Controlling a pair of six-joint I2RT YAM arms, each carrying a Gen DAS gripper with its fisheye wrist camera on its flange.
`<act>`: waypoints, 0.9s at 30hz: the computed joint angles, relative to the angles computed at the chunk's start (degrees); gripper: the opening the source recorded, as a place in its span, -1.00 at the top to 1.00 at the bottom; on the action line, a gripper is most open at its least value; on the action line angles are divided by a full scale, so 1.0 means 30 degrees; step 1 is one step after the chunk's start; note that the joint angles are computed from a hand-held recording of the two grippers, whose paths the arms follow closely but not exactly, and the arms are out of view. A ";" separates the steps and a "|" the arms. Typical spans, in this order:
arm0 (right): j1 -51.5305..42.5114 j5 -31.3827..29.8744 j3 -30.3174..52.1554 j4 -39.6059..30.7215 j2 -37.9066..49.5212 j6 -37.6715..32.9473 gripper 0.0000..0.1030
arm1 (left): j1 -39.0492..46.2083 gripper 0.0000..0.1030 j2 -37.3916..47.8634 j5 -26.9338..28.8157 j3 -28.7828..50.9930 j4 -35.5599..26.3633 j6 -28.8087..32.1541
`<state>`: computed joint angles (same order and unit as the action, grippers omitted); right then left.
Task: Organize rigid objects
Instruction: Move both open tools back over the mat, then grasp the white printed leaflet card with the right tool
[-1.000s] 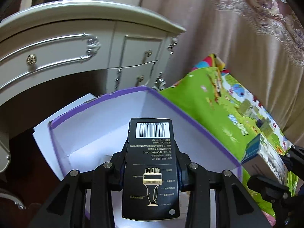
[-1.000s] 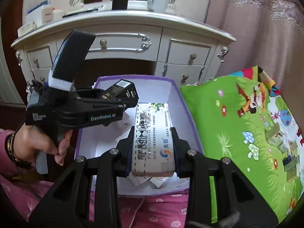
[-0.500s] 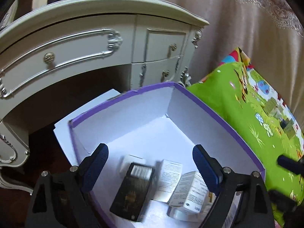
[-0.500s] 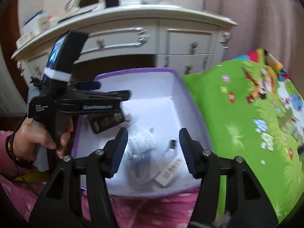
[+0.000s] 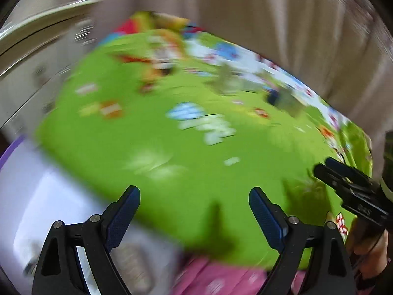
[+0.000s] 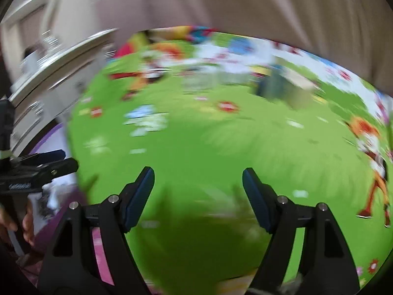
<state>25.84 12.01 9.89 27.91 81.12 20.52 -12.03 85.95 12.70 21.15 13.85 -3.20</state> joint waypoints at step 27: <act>-1.0763 -0.5207 1.4025 -0.4560 1.1684 -0.9535 -0.06 | -0.5991 -1.00 1.0192 -0.5161 1.0422 -0.1430 -0.0327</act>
